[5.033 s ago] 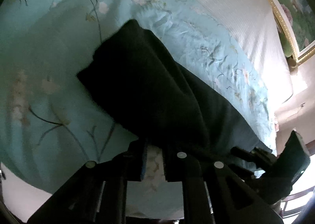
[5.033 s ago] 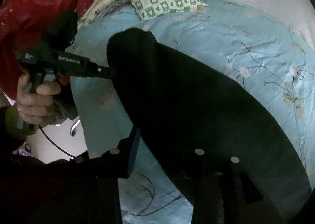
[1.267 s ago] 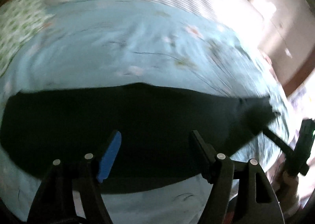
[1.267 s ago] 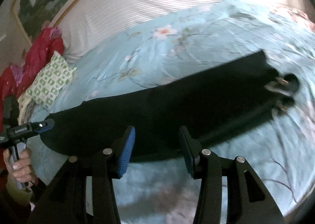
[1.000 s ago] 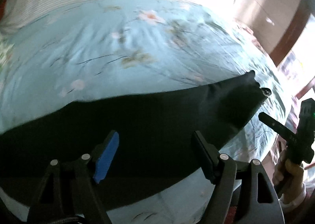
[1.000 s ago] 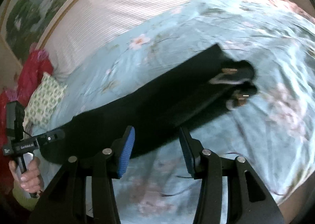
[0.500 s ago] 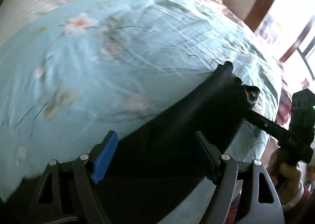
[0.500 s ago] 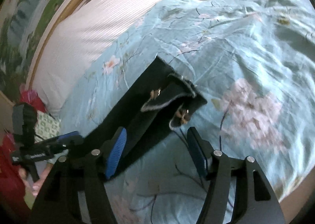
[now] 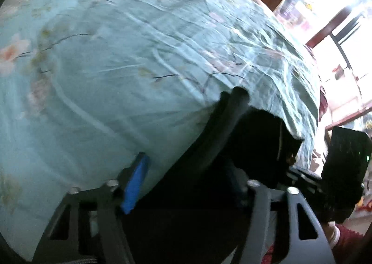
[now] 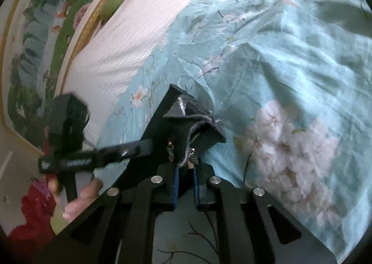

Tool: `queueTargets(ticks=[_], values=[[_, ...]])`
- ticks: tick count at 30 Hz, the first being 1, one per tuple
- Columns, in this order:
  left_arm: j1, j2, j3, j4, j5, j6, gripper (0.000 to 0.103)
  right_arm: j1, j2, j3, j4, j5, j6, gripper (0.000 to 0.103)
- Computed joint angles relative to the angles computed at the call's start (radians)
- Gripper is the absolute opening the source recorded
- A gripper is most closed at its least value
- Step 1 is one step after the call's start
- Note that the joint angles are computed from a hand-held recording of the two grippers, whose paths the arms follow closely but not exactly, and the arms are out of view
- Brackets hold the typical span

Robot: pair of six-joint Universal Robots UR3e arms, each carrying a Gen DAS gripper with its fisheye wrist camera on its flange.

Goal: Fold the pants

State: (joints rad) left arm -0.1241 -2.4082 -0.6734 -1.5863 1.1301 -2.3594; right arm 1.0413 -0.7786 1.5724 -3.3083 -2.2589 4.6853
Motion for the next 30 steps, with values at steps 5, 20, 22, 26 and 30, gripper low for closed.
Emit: queueTargets(ticks=[5, 20, 22, 26, 30], values=[[-0.033, -0.118, 0.225, -0.142, -0.037, 0.023, 0.022, 0.0, 0.005, 0.006, -0.014, 0.0, -0.014, 0.01], [0.102, 0.215, -0.196, -0.068, -0.217, 0.165, 0.009, 0.008, 0.026, -0.102, -0.166, 0.042, -0.264, 0.01], [0.147, 0.28, -0.246, -0.094, -0.254, 0.207, 0.009, 0.001, 0.033, -0.153, -0.176, 0.083, -0.345, 0.01], [0.246, 0.386, -0.323, -0.155, -0.313, 0.276, 0.009, -0.03, 0.082, -0.264, -0.232, 0.205, -0.451, 0.01], [0.36, 0.475, -0.384, -0.229, -0.346, 0.361, 0.009, -0.062, 0.166, -0.416, -0.235, 0.325, -0.485, 0.01]])
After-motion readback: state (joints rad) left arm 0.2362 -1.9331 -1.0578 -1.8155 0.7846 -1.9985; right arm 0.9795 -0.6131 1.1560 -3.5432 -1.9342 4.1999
